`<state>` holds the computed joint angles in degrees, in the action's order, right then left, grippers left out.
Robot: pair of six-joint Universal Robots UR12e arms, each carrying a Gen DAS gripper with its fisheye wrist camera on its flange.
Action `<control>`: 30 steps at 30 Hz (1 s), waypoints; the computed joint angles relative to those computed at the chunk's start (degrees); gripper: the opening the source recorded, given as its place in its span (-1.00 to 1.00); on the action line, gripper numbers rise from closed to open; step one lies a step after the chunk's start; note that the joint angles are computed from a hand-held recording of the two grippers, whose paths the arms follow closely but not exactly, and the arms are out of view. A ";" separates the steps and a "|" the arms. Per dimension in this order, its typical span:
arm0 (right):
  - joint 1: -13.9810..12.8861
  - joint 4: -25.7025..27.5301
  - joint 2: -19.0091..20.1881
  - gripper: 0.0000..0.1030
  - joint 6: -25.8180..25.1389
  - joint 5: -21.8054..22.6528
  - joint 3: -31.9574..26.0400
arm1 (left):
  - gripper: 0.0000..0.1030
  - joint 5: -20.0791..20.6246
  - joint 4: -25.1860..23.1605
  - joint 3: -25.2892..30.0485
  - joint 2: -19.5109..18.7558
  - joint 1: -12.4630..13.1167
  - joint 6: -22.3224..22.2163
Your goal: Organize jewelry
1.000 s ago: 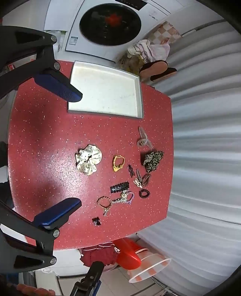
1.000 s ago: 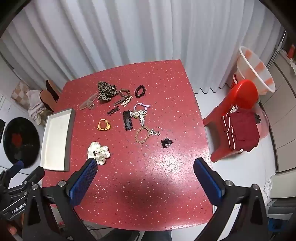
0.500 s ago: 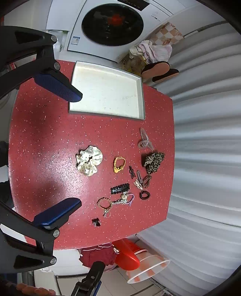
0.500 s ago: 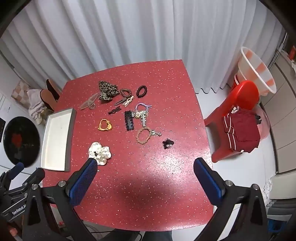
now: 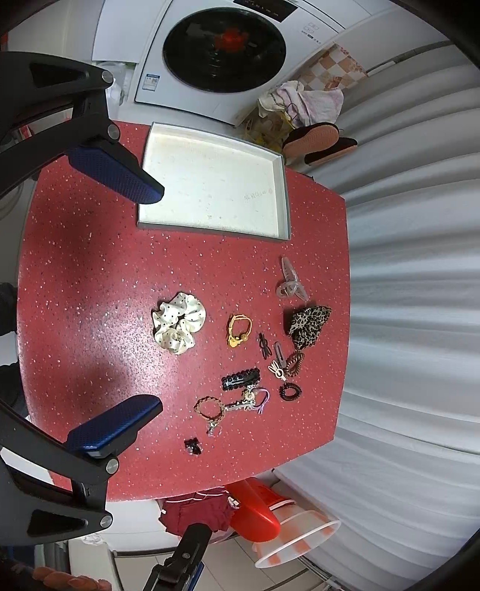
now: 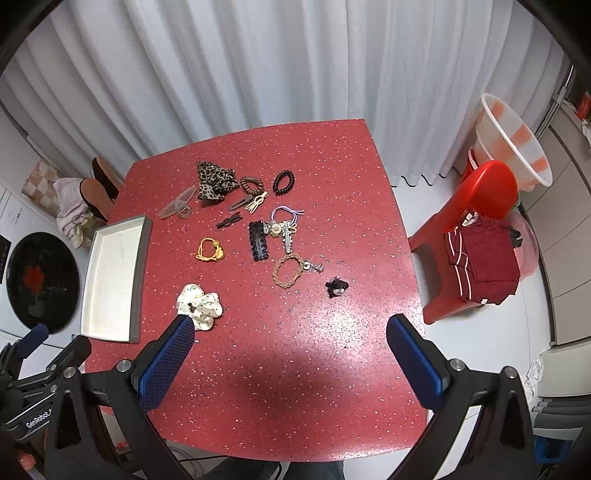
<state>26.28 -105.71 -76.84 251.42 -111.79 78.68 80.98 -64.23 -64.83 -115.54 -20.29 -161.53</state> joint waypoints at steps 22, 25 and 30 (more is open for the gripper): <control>0.03 -0.61 0.19 1.00 -0.35 0.11 0.06 | 1.00 0.36 -0.54 0.42 -0.34 -0.06 -0.02; 0.07 -0.76 0.24 1.00 -0.32 0.16 0.11 | 1.00 0.39 -0.62 0.50 -0.37 -0.07 -0.03; 0.20 -0.96 0.34 1.00 -0.44 0.12 0.04 | 1.00 0.39 -0.32 0.15 -0.21 -0.04 0.02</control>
<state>26.48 -106.66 -76.50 250.98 -111.67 78.72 81.37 -64.56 -64.68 -115.76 -20.33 -161.51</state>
